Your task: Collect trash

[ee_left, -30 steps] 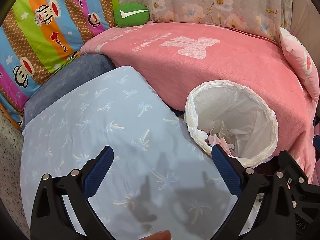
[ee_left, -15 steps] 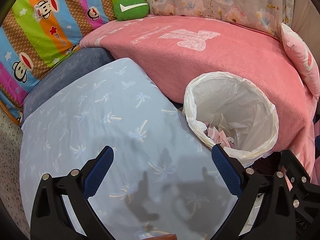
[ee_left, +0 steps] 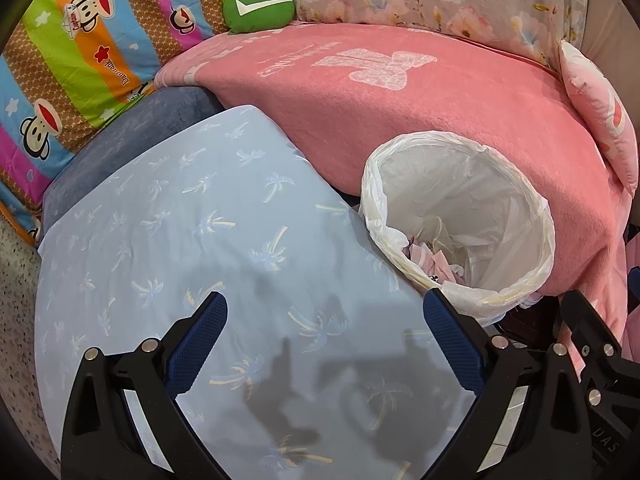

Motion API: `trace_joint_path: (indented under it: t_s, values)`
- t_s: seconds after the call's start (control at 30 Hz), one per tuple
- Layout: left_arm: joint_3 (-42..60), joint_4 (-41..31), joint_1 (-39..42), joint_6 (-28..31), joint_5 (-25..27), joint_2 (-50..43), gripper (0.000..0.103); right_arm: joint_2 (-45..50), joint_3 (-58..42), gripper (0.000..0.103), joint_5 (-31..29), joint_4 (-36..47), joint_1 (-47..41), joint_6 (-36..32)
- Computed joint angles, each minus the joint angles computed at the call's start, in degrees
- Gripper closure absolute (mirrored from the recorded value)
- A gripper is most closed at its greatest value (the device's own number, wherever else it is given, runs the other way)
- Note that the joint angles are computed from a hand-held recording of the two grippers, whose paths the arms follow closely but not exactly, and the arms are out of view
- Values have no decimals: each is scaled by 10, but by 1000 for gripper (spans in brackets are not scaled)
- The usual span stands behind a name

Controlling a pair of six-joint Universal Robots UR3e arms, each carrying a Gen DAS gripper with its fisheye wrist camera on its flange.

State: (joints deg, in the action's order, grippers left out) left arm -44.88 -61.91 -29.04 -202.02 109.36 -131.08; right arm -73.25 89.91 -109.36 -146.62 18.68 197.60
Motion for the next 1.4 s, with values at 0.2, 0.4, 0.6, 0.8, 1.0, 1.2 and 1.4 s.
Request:
trace_joint_path:
  t_s: [0.2, 0.4, 0.6, 0.8, 1.0, 1.2, 1.4]
  values:
    - [-1, 1, -1, 0, 2, 0, 9, 0, 5, 6, -5, -3, 3, 6]
    - [-9, 6, -1, 2, 4, 2, 9, 0, 5, 6, -6, -3, 4, 8]
    - [-21, 11, -1, 1, 6, 7, 9, -1, 6, 6, -7, 0, 4, 9]
    - [-26, 13, 0, 2, 6, 10, 9, -2, 5, 6, -7, 2, 4, 10]
    - [-28, 17, -1, 5, 7, 11, 9, -2, 5, 6, -7, 2, 3, 10]
    - [-27, 17, -2, 6, 8, 10, 9, -2, 4, 6, -9, 4, 3, 10]
    - [-25, 17, -4, 7, 10, 9, 9, -2, 4, 6, -8, 4, 3, 11]
